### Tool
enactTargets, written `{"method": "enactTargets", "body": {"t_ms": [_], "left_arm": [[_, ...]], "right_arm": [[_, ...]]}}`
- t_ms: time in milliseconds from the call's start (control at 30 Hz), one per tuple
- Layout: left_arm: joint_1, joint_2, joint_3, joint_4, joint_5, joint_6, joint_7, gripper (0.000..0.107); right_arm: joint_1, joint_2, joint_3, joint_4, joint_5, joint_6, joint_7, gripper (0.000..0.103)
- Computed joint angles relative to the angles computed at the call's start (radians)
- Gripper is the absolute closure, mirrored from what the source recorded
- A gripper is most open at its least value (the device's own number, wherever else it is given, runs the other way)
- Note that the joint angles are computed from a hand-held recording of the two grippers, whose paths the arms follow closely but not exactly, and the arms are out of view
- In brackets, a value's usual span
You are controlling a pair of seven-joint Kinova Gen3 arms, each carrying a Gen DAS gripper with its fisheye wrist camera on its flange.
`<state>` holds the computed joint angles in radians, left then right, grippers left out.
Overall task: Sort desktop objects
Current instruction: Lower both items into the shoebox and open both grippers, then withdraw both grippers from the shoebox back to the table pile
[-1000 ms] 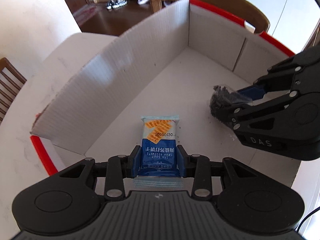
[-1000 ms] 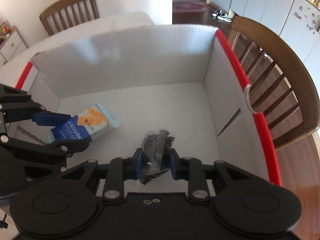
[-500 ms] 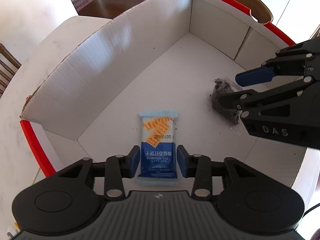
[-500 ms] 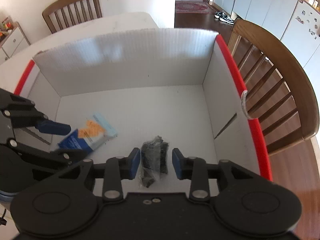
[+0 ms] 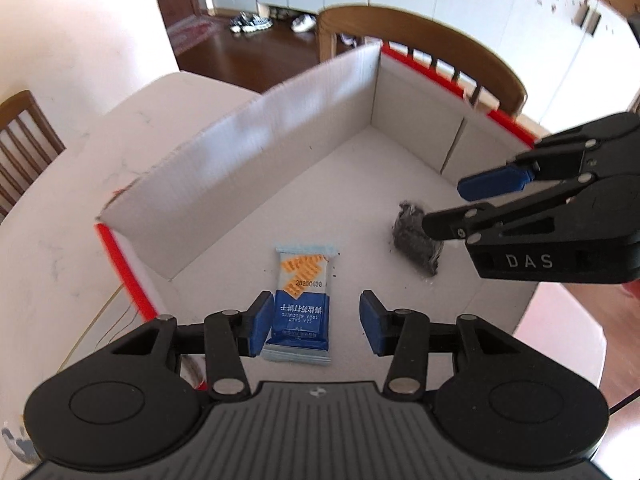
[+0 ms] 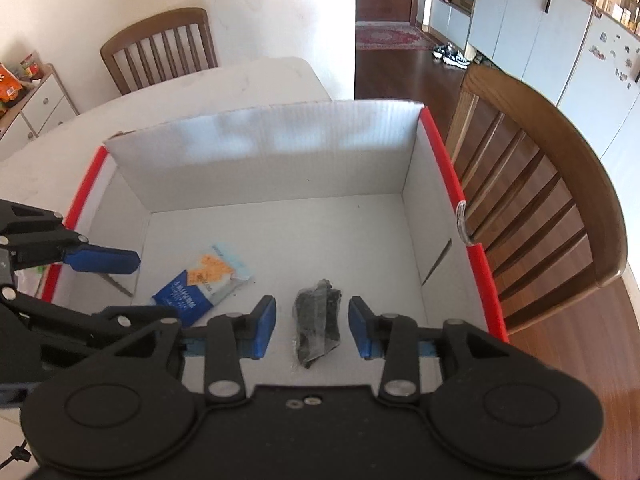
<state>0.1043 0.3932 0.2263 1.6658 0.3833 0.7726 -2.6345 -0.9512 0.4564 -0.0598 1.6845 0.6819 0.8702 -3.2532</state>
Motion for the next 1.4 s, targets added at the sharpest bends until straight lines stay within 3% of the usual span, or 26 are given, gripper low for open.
{"method": "enactTargets", "body": {"t_ms": [233, 567, 900, 1133, 1400], "left_arm": [[-0.084, -0.064, 0.015, 0.068, 0.138, -0.028, -0.078, 0.062], [-0.166, -0.158, -0.031, 0.155, 0.326, 0.002, -0.261, 0.062], [-0.21, -0.208, -0.103, 0.212, 0.437, 0.059, -0.434, 0.062], [-0.268, -0.226, -0.16, 0.232, 0.51, 0.122, -0.537, 0.062], [-0.351, -0.217, -0.211, 0.236, 0.556, 0.197, -0.623, 0.051]], "right_arm": [[-0.038, -0.025, -0.009, -0.001, 0.045, 0.039, -0.031, 0.064], [-0.094, -0.025, -0.036, -0.017, 0.112, 0.094, -0.103, 0.064], [-0.146, 0.003, -0.042, -0.069, 0.135, 0.15, -0.163, 0.063], [-0.194, 0.039, -0.038, -0.132, 0.166, 0.194, -0.189, 0.057], [-0.252, 0.102, -0.021, -0.25, 0.195, 0.259, -0.152, 0.049]]}}
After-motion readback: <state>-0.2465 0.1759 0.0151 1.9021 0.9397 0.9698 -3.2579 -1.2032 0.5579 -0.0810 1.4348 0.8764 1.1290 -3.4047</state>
